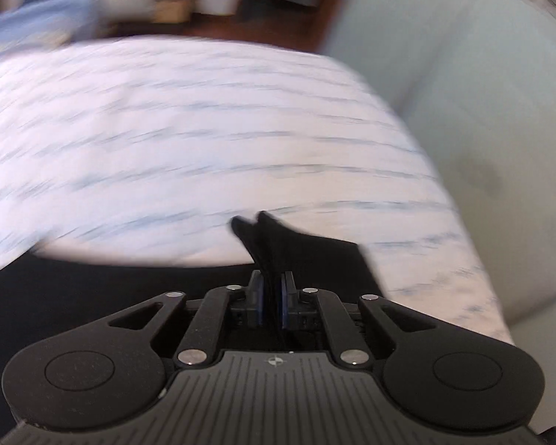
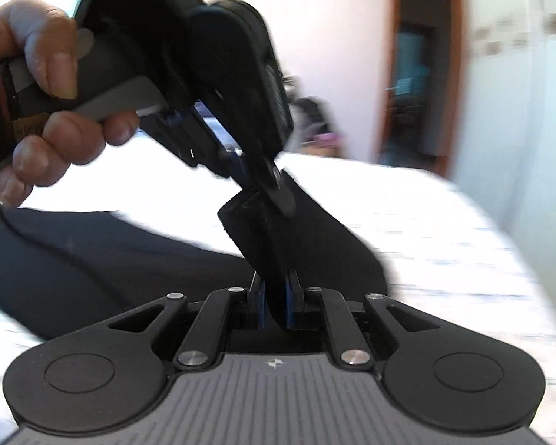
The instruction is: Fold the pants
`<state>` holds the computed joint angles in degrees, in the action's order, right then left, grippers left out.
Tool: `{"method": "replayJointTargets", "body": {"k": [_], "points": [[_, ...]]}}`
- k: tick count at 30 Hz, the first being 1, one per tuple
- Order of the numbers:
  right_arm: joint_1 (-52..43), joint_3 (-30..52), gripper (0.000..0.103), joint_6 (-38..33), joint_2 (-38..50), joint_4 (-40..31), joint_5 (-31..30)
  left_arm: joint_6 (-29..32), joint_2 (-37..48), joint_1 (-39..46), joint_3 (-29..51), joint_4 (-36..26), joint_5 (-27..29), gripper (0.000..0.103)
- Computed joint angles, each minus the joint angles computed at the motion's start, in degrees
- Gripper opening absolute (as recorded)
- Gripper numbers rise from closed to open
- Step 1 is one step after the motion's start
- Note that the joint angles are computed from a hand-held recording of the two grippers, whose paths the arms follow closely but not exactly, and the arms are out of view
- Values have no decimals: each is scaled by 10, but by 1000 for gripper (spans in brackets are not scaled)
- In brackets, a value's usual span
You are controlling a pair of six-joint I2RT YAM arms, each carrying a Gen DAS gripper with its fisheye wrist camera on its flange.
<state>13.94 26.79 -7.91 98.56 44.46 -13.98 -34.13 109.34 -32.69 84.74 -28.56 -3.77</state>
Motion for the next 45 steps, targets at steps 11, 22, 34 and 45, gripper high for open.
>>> {"method": "replayJointTargets", "body": {"k": [11, 22, 34, 45], "points": [[202, 87, 10, -36, 105, -61, 145, -26, -95, 157, -287, 162, 141, 11], [187, 44, 10, -14, 74, -36, 127, -111, -49, 187, -311, 281, 280, 66], [133, 27, 10, 17, 56, 4, 49, -117, -2, 161, -216, 205, 251, 69], [145, -5, 10, -51, 35, -24, 77, -27, 17, 140, -178, 160, 196, 6]]}}
